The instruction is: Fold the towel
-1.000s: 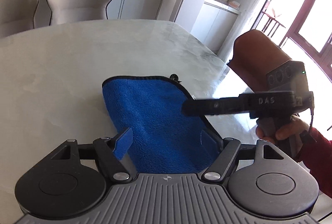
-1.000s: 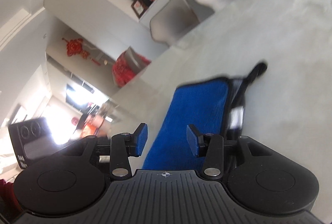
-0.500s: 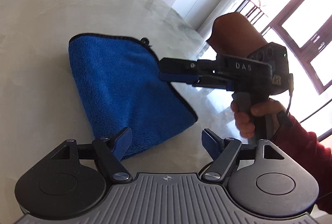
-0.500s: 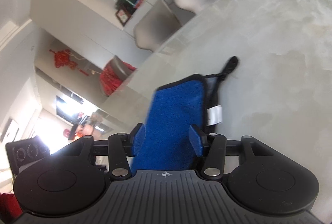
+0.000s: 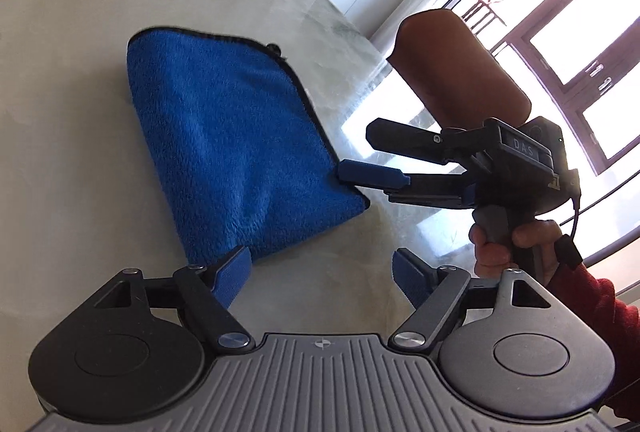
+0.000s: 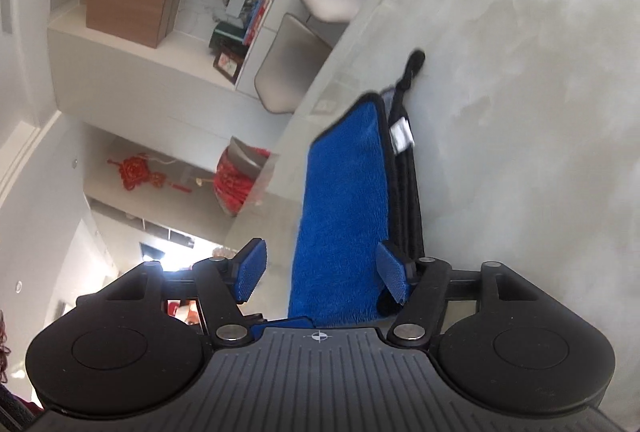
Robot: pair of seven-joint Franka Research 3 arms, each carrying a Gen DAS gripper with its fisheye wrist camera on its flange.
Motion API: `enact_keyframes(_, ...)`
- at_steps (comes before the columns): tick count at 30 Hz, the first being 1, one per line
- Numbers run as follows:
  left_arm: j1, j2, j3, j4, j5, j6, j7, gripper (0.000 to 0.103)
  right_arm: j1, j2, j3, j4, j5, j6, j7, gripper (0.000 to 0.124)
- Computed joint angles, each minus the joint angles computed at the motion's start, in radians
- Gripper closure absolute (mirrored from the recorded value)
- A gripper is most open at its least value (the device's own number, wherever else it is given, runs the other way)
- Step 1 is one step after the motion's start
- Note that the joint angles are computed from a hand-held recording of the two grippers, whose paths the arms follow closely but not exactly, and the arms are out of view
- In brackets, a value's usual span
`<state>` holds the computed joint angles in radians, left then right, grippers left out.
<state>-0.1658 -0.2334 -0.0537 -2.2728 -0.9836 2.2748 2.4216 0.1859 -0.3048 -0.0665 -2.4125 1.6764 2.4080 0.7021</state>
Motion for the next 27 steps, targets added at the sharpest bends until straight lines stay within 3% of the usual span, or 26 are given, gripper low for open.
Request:
enact_keyframes(3,-0.010,0.043,0.002,0.054,-0.068,0.048,0.109,0.021,0.001,0.041,0.006,0.064,-0.023,0.005,-0.024,0.056)
enact_keyframes(6,-0.003,0.129,-0.028,0.142,-0.054,0.097,0.142,0.020,0.001,0.120,0.011,0.151,-0.049,-0.001,-0.024,0.054)
enact_keyframes(13,0.040,0.249,-0.093,0.224,0.072,0.124,0.028,0.020,-0.037,0.317,0.035,0.340,-0.152,-0.102,0.030,0.054)
enact_keyframes(15,0.053,0.236,-0.098,0.195,0.020,0.133,0.096,0.020,-0.054,0.341,0.043,0.357,-0.166,-0.117,0.025,0.056)
enact_keyframes(18,0.062,0.223,-0.096,0.174,-0.015,0.133,0.141,0.021,-0.078,0.354,0.049,0.365,-0.168,-0.128,-0.004,0.074)
enact_keyframes(20,0.066,0.213,-0.093,0.166,-0.030,0.135,0.155,0.021,-0.087,0.351,0.052,0.365,-0.169,-0.111,0.001,0.077)
enact_keyframes(24,0.065,0.206,-0.087,0.172,-0.100,0.182,0.229,0.020,-0.087,0.339,0.062,0.378,-0.130,-0.059,-0.052,0.057)
enact_keyframes(27,0.070,0.251,-0.088,0.227,-0.086,0.169,0.216,0.019,-0.087,0.362,0.064,0.415,-0.081,-0.076,-0.069,0.054)
